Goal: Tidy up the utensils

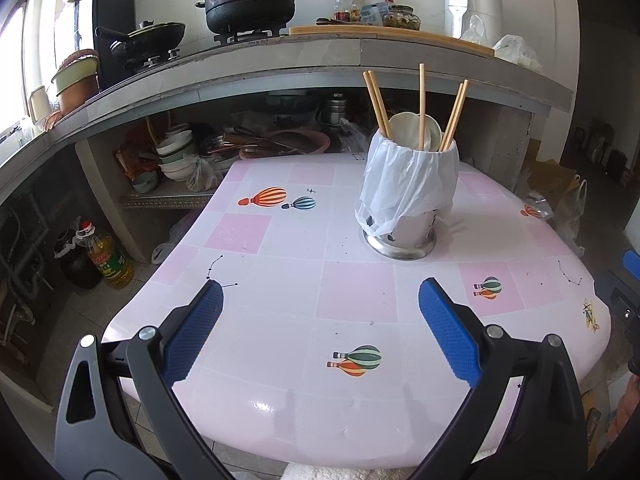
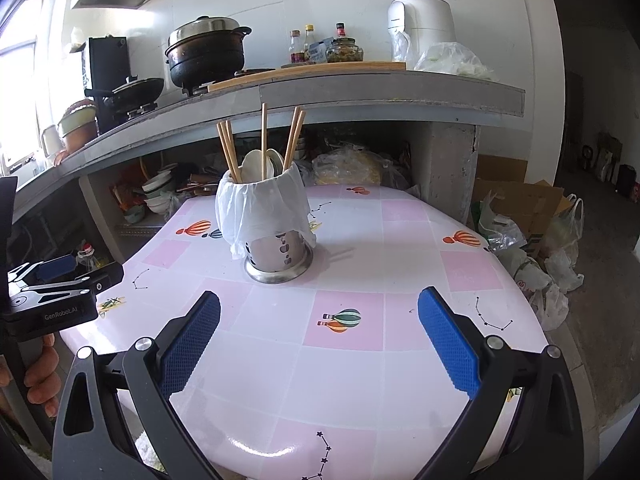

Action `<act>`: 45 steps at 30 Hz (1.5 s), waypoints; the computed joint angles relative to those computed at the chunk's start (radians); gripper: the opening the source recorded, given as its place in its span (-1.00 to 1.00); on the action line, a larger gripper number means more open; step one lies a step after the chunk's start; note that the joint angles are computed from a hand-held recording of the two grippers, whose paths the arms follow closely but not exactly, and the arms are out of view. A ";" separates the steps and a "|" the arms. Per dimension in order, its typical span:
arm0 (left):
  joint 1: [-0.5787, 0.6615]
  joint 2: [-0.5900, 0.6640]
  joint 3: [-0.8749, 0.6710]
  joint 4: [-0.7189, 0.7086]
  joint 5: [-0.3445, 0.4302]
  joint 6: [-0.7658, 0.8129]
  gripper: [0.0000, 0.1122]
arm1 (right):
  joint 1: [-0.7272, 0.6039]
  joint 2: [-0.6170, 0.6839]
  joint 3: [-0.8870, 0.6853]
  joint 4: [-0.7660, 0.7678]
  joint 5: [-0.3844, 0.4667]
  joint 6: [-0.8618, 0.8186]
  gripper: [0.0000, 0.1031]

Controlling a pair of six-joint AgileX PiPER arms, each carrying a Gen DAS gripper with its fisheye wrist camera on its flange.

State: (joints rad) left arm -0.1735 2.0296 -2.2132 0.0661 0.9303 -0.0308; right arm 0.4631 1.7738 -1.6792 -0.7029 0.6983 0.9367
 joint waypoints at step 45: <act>-0.039 0.001 -0.059 -0.014 -0.055 -0.011 0.69 | -0.007 -0.009 -0.053 -0.031 0.081 0.002 0.87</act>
State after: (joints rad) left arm -0.2122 2.0306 -2.2720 0.0516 0.8749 -0.0414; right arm 0.4558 1.7646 -1.7325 -0.7336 0.7795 0.9387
